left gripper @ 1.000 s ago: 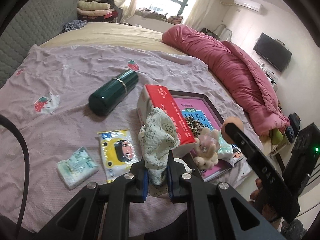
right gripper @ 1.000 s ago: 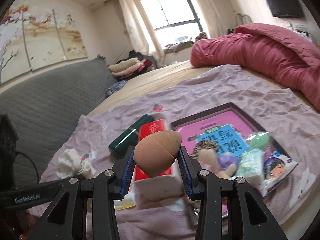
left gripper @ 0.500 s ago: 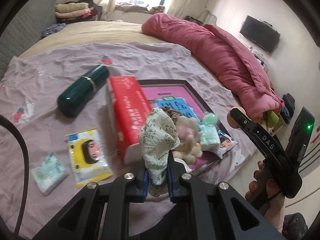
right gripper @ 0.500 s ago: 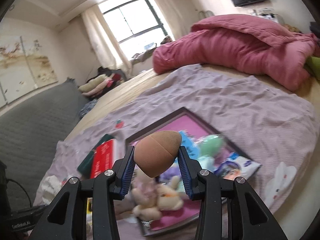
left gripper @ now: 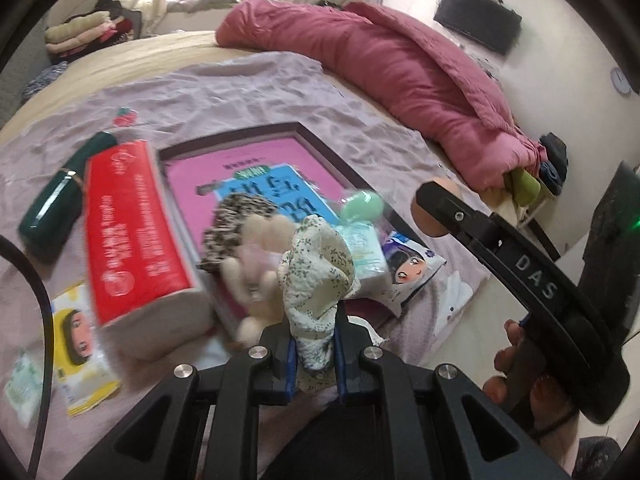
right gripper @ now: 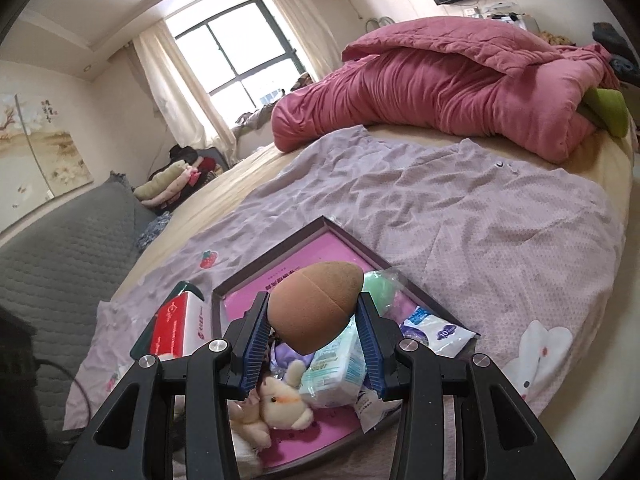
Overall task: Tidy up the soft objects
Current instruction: 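Carry the floral cloth and peach sponge over the pink book tray, then release the sponge from the right tool while the left tool releases the cloth onto the tray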
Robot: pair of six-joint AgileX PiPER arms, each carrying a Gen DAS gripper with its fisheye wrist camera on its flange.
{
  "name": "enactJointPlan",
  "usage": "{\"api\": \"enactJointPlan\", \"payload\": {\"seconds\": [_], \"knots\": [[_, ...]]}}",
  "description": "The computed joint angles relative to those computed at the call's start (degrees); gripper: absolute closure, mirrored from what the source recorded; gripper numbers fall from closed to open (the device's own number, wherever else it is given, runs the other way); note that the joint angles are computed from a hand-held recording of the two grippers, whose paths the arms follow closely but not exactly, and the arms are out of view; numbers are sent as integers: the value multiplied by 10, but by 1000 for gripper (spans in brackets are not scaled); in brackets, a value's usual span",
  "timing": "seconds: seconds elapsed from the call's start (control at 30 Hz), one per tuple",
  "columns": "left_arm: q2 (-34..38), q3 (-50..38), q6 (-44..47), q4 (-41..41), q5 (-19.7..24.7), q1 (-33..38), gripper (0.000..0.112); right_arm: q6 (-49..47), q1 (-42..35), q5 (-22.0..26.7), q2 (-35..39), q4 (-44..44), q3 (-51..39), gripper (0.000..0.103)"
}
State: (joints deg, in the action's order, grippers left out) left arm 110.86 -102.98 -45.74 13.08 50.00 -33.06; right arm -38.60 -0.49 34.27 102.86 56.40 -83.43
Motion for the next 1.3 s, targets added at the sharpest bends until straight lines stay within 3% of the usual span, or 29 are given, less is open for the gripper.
{"api": "enactJointPlan", "payload": {"seconds": [0.33,0.6,1.03,1.3], "knots": [[95,-87,29,-13,23,9,97,1,-7,-5,13,-5,-2,60],[147,-156,41,0,48,21,97,60,0,3,45,-77,-38,59],[128,-110,40,-23,8,31,97,191,32,18,95,-229,-109,58],[120,-97,40,-30,0,33,97,231,36,48,119,-265,-139,56]]}}
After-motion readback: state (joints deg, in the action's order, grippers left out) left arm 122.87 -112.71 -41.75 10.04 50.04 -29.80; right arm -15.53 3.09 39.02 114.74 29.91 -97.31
